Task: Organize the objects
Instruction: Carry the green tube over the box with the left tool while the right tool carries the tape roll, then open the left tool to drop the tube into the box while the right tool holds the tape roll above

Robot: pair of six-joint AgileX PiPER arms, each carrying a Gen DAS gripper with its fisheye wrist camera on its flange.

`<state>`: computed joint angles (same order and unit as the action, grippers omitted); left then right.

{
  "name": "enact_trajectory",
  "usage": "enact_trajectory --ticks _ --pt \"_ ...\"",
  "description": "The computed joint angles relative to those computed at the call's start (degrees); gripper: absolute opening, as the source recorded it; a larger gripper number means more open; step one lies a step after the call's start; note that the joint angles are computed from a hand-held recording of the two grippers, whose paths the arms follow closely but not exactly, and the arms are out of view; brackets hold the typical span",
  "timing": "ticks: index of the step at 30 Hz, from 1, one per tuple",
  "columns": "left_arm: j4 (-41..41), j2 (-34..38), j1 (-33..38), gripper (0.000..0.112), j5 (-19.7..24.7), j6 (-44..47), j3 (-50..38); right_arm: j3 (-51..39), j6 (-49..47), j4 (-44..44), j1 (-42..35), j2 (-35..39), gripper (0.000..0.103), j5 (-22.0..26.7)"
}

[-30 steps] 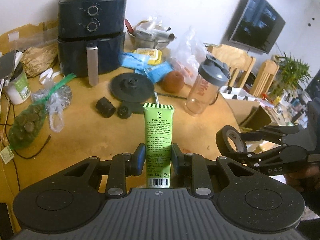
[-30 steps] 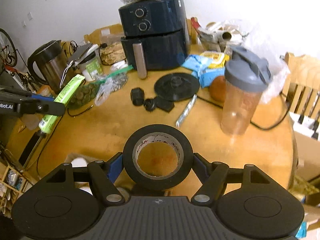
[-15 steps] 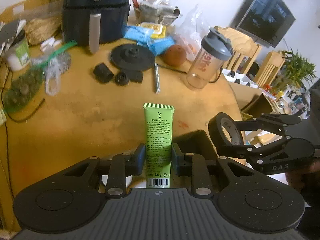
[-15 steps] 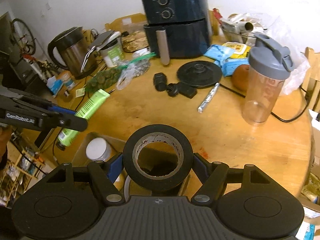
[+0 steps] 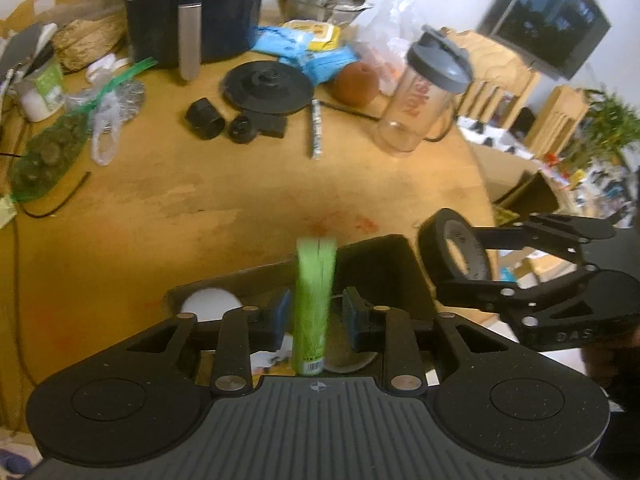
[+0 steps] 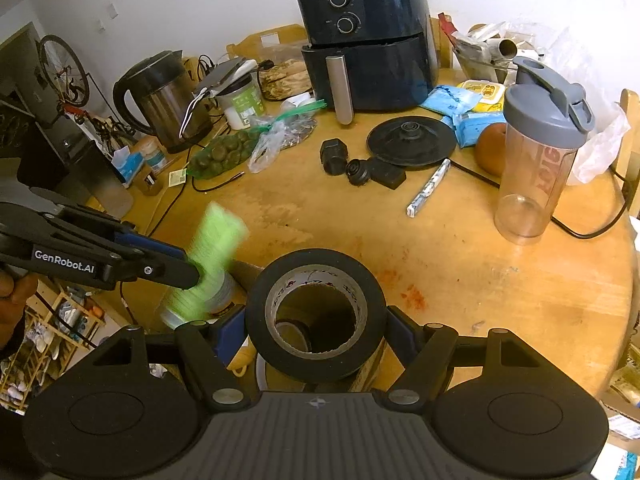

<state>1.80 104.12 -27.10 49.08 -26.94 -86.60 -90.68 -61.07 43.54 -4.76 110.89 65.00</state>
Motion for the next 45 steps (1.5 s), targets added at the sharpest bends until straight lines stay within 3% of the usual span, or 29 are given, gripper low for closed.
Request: enact_trajectory --ticks 4,7,13,26,45 --pt "8.81 1.35 -2.81 0.052 4.58 -4.91 -3.36 -0.14 -0.46 0.18 -0.20 0.28 0.075 0.40" --pt "13.23 1.98 -4.41 0.053 6.81 -6.20 -5.23 -0.28 -0.71 0.33 -0.20 0.45 0.075 0.67" --pt "13.94 2.52 -4.35 0.053 7.87 -7.20 -6.68 -0.83 -0.89 0.61 0.04 0.93 0.075 1.01" --pt "14.64 2.59 -4.36 0.053 7.68 -6.87 -7.08 -1.75 -0.46 0.79 0.40 1.64 0.075 1.17" --pt "15.40 -1.21 -3.10 0.053 2.67 -8.01 -1.72 -0.14 -1.87 0.29 2.43 0.66 0.076 1.02"
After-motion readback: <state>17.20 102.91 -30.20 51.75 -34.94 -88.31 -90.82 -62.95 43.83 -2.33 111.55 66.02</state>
